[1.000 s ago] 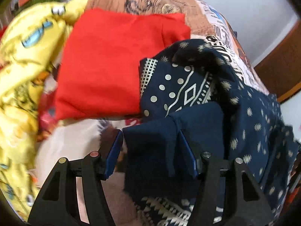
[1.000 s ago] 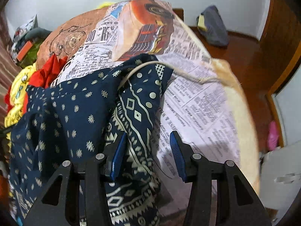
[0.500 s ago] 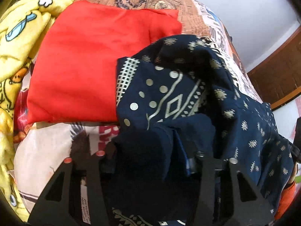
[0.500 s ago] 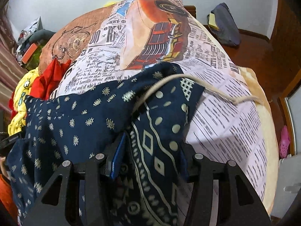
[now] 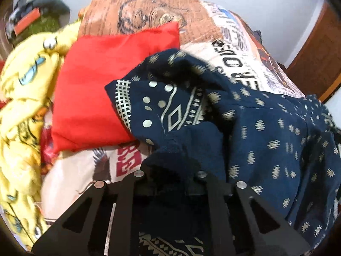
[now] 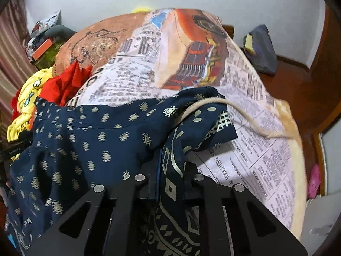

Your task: Fold large clothes

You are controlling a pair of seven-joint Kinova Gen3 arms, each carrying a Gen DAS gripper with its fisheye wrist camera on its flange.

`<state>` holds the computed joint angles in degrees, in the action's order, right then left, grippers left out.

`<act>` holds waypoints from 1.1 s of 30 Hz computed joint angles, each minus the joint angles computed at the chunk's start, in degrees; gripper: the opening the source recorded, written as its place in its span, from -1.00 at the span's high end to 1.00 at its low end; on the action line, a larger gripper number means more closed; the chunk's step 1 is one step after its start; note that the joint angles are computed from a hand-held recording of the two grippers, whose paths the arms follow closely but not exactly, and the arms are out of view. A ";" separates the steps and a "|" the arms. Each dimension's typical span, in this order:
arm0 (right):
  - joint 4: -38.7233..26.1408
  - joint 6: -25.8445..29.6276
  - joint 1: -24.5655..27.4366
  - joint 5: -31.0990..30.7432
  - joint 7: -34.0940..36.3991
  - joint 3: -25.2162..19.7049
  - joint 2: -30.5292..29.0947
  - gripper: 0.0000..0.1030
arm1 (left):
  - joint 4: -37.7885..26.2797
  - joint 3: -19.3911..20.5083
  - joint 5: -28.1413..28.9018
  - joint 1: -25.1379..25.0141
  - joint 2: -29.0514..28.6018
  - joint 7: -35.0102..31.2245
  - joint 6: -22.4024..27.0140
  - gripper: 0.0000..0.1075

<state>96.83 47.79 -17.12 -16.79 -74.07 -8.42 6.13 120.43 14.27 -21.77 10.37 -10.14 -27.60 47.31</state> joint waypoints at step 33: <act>-19.55 -2.56 -11.35 15.51 -16.83 0.70 14.87 0.85 | -10.03 -9.01 -5.86 -9.32 5.65 -6.18 -2.14 0.77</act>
